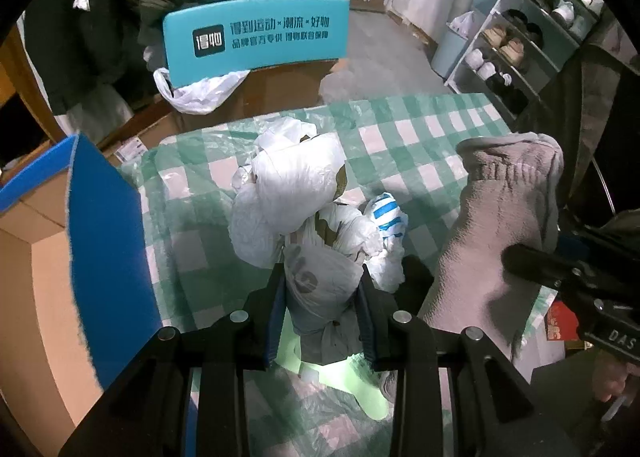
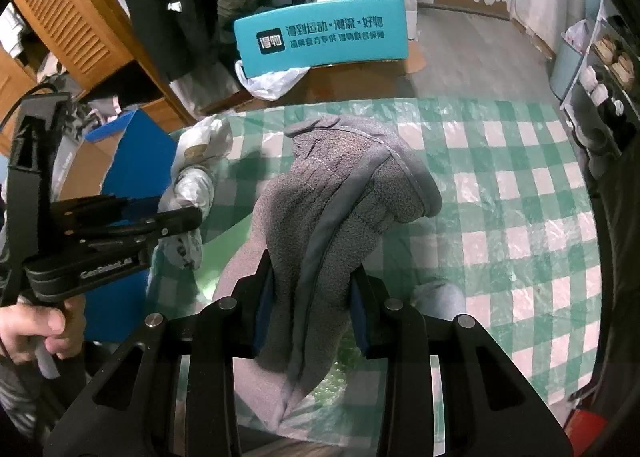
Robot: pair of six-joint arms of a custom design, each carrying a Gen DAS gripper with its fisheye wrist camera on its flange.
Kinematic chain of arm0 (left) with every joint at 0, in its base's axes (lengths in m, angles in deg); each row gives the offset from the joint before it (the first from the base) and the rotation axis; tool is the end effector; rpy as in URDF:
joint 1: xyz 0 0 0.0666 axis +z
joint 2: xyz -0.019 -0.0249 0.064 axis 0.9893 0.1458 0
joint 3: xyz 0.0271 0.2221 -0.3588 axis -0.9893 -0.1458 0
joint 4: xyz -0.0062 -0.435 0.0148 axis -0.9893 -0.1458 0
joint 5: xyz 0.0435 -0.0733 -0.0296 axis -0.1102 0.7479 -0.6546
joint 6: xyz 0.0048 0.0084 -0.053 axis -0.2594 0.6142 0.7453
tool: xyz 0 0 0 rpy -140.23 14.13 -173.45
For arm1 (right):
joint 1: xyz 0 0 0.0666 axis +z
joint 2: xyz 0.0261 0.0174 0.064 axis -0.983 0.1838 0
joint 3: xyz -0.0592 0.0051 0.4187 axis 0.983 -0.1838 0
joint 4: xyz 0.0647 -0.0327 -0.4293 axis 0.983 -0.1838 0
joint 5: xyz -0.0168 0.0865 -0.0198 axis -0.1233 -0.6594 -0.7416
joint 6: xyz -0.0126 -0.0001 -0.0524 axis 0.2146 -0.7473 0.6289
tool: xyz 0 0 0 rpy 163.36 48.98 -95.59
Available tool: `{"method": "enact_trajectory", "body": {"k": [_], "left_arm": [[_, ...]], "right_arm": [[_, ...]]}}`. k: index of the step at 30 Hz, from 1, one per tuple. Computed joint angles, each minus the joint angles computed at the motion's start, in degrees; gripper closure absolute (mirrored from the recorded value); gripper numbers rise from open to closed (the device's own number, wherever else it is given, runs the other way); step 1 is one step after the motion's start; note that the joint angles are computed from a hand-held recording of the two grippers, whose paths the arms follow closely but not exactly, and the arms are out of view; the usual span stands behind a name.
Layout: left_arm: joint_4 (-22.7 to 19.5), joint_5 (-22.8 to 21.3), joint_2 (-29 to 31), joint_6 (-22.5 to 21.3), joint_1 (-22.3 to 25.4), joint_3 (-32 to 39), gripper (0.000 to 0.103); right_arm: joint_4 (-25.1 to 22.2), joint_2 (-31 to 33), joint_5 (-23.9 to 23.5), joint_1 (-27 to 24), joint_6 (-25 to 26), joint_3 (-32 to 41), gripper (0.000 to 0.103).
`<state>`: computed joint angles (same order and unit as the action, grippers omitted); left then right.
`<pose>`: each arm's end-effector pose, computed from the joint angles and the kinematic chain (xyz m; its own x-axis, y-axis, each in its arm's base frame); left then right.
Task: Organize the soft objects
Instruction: 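Carry the grey glove and white bags together over the cardboard box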
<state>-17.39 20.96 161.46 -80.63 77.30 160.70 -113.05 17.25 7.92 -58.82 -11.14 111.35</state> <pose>0.5816 -0.0513 0.4480 -0.9163 0.0896 -0.3903 0.1686 0.9703 -0.1732 0.5803 0.2256 0.4474 -0.8708 -0.1884 -0.4541 -0.3282 0.9105 0.2515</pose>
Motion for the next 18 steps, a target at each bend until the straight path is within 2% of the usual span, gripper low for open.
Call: {"method": "enact_trajectory", "body": {"k": [18], "left_arm": [[-0.4, 0.2, -6.6, -1.9, 1.4, -1.6, 0.071]], "right_arm": [[-0.6, -2.3, 2.6, 2.0, 1.2, 1.1, 0.07]]}}
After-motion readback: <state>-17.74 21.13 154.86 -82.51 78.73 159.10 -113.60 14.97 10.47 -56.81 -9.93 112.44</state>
